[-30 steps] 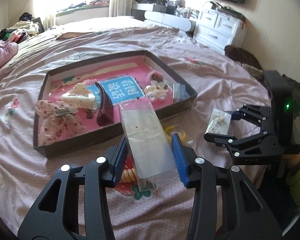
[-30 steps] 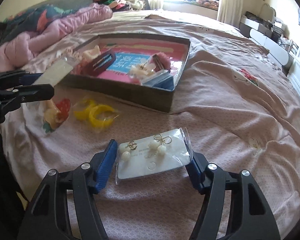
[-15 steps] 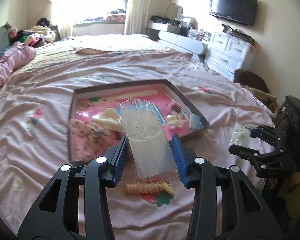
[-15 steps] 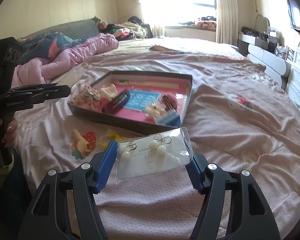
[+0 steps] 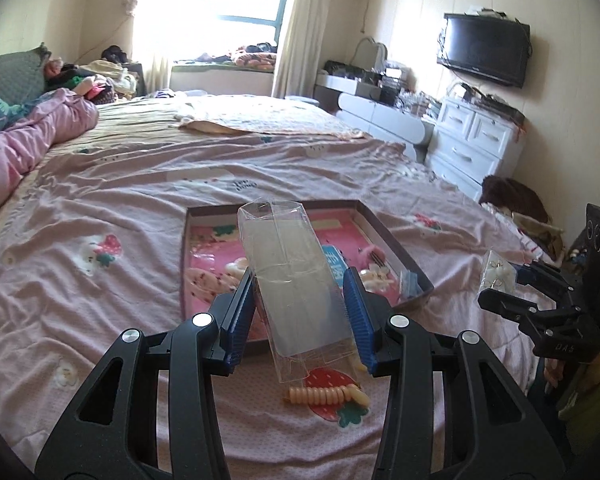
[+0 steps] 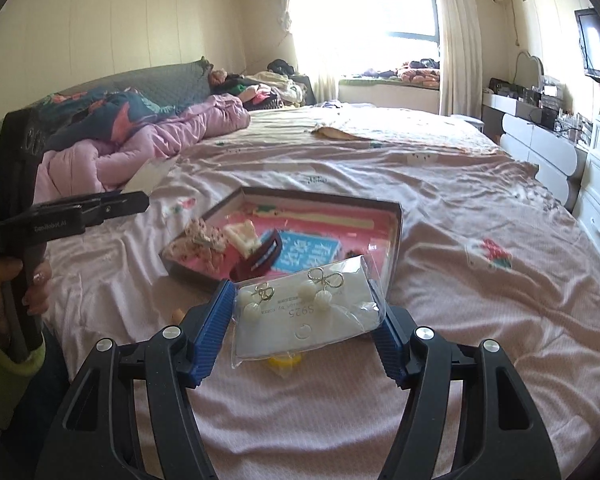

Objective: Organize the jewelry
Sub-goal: 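Lower the clear sleeve into the box with the left tool while the right tool drops the earring card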

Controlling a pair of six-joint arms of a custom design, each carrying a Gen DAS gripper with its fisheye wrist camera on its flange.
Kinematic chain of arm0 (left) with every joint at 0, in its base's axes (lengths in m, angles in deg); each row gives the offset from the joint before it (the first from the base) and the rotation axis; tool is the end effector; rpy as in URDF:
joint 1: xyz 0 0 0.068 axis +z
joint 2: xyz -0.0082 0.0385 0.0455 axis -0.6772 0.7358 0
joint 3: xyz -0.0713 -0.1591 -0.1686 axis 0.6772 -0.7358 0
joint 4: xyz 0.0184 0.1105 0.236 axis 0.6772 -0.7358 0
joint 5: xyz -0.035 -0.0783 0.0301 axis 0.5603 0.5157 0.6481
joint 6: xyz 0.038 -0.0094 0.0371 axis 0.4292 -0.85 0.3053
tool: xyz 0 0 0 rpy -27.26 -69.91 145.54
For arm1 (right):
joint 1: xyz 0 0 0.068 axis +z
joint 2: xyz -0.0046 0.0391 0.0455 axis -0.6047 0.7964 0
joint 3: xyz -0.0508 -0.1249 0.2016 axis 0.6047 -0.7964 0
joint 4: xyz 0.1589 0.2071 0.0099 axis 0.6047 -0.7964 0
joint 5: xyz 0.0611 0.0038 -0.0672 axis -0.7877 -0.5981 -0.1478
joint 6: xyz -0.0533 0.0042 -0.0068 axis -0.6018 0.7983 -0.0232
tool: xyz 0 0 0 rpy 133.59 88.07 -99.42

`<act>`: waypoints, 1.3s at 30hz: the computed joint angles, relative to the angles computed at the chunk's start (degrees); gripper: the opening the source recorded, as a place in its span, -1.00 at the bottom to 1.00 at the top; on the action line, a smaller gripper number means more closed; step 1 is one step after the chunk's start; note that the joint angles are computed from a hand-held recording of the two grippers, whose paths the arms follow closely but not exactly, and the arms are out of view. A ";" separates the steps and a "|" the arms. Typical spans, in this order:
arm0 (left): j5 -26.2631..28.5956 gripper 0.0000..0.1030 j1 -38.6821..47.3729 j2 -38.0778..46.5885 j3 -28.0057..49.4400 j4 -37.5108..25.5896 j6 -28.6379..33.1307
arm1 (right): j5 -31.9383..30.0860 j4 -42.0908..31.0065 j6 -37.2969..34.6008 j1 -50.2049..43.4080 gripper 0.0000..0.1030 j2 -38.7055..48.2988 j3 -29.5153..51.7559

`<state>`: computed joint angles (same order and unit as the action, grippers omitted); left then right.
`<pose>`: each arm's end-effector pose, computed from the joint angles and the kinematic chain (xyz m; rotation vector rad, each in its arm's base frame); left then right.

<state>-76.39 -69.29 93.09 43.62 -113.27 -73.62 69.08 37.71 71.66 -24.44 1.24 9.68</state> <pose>0.1719 -0.0794 0.3104 0.0771 2.1356 -0.2632 0.2350 0.0656 0.3021 -0.5890 2.0957 0.4160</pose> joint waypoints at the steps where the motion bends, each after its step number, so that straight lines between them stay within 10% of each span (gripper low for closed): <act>1: -0.46 -0.32 0.14 -0.09 0.09 -0.02 0.13 | 0.19 0.08 0.12 0.35 0.22 0.65 0.75; 39: -1.29 -0.31 4.45 21.00 3.56 12.28 0.90 | 6.50 7.34 1.83 2.14 0.22 29.28 25.21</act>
